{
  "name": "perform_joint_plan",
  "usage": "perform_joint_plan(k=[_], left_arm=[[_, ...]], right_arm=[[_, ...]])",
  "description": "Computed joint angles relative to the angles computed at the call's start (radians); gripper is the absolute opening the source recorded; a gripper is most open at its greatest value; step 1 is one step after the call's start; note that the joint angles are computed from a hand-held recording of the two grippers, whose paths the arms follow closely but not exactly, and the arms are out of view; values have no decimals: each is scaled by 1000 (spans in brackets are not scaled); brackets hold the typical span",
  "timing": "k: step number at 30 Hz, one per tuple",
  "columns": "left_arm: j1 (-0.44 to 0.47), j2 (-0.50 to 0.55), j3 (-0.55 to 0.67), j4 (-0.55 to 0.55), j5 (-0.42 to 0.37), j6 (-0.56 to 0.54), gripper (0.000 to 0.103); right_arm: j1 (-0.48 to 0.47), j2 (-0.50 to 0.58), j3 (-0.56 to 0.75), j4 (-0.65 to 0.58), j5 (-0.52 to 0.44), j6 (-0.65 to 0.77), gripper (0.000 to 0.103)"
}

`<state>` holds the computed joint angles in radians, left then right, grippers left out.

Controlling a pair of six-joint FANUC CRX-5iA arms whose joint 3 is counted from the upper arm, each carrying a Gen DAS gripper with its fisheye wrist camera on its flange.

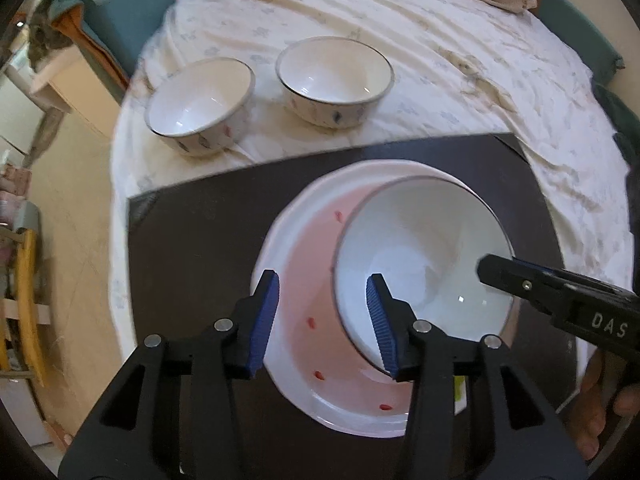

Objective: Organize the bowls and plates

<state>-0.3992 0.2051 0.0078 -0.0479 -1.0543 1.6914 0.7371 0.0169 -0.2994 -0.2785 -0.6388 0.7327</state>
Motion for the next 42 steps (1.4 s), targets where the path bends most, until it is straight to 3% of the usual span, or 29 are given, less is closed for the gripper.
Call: perform_joint_plan(k=[4, 7, 12, 14, 15, 18, 20, 24, 30, 36, 40, 42], left_arm=[[15, -14, -9, 10, 25, 29, 41], [12, -21, -12, -1, 39, 47, 41], [2, -45, -33, -19, 71, 68, 41], [-7, -53, -37, -36, 80, 77, 42], [-19, -56, -32, -65, 82, 90, 46], [-29, -74, -41, -99, 101, 118, 77], [-32, -84, -47, -113, 112, 129, 83], [-35, -87, -47, -126, 113, 137, 90], [-33, -86, -48, -124, 112, 140, 90], [-24, -86, -39, -120, 111, 147, 90], [-21, -66, -12, -117, 96, 141, 90], [-24, -55, 3, -130, 85, 148, 90]], right_arm=[[30, -10, -24, 102, 16, -78, 31], [43, -29, -50, 145, 51, -119, 57], [75, -54, -96, 288, 70, -247, 63], [86, -69, -120, 348, 85, -307, 73], [90, -74, -130, 370, 95, -327, 76], [108, -90, -167, 476, 116, -417, 84], [117, -93, -178, 532, 115, -454, 88], [125, -99, -187, 572, 116, -476, 92], [147, -112, -219, 729, 96, -581, 96], [148, -123, -224, 780, 63, -630, 96], [134, -123, -202, 751, 51, -617, 96], [113, -93, -142, 654, 39, -504, 96]])
